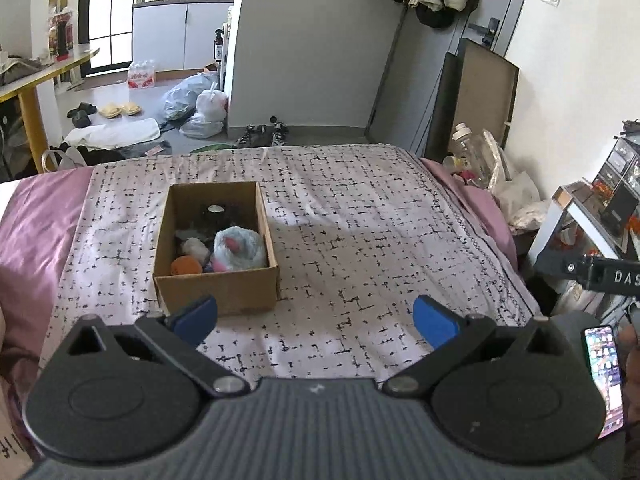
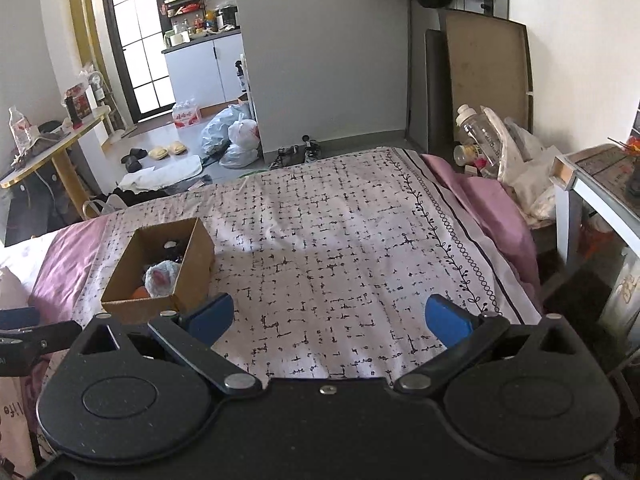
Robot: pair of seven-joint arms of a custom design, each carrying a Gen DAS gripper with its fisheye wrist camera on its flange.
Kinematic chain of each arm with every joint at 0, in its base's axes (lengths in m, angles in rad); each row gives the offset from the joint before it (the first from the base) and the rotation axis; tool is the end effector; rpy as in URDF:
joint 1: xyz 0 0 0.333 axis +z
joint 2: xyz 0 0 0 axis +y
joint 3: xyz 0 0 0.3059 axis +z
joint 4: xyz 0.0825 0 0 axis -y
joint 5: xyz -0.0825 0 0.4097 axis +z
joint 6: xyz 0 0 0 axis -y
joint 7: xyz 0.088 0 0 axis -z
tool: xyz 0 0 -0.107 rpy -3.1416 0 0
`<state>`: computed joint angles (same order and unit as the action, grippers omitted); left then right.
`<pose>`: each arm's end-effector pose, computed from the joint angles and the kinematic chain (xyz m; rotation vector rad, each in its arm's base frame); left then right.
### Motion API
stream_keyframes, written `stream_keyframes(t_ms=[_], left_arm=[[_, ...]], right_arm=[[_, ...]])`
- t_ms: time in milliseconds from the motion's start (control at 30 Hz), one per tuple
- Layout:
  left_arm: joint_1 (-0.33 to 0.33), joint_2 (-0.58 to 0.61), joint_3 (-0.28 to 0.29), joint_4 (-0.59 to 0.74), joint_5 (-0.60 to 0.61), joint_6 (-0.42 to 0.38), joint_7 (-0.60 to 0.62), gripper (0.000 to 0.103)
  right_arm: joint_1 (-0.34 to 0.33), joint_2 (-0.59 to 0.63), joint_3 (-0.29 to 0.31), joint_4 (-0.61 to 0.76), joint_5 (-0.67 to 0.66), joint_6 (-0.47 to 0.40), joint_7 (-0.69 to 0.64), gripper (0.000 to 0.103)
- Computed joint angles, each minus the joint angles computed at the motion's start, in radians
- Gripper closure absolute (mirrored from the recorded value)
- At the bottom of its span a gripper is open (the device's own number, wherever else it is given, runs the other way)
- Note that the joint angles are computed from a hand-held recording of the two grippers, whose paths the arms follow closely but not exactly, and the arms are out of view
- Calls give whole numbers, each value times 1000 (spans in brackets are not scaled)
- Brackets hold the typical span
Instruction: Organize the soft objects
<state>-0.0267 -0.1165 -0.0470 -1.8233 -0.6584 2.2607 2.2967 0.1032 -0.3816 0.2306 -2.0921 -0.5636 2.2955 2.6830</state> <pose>0.5925 -0.0615 0.6332 -1.3651 2.3489 -1.1161 0.4854 0.1741 0.6302 -1.2651 2.1629 -0.8431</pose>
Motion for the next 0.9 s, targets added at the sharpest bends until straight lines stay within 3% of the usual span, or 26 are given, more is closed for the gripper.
stream_keyframes(t_ms=[233, 900], left_arm=[[-10, -31, 10, -45, -45, 56, 21, 0], [-27, -38, 14, -58, -67, 79, 28, 0]], right_arm=[[11, 0, 11, -8, -13, -6, -2, 0], [28, 21, -1, 11, 7, -36, -26, 0]])
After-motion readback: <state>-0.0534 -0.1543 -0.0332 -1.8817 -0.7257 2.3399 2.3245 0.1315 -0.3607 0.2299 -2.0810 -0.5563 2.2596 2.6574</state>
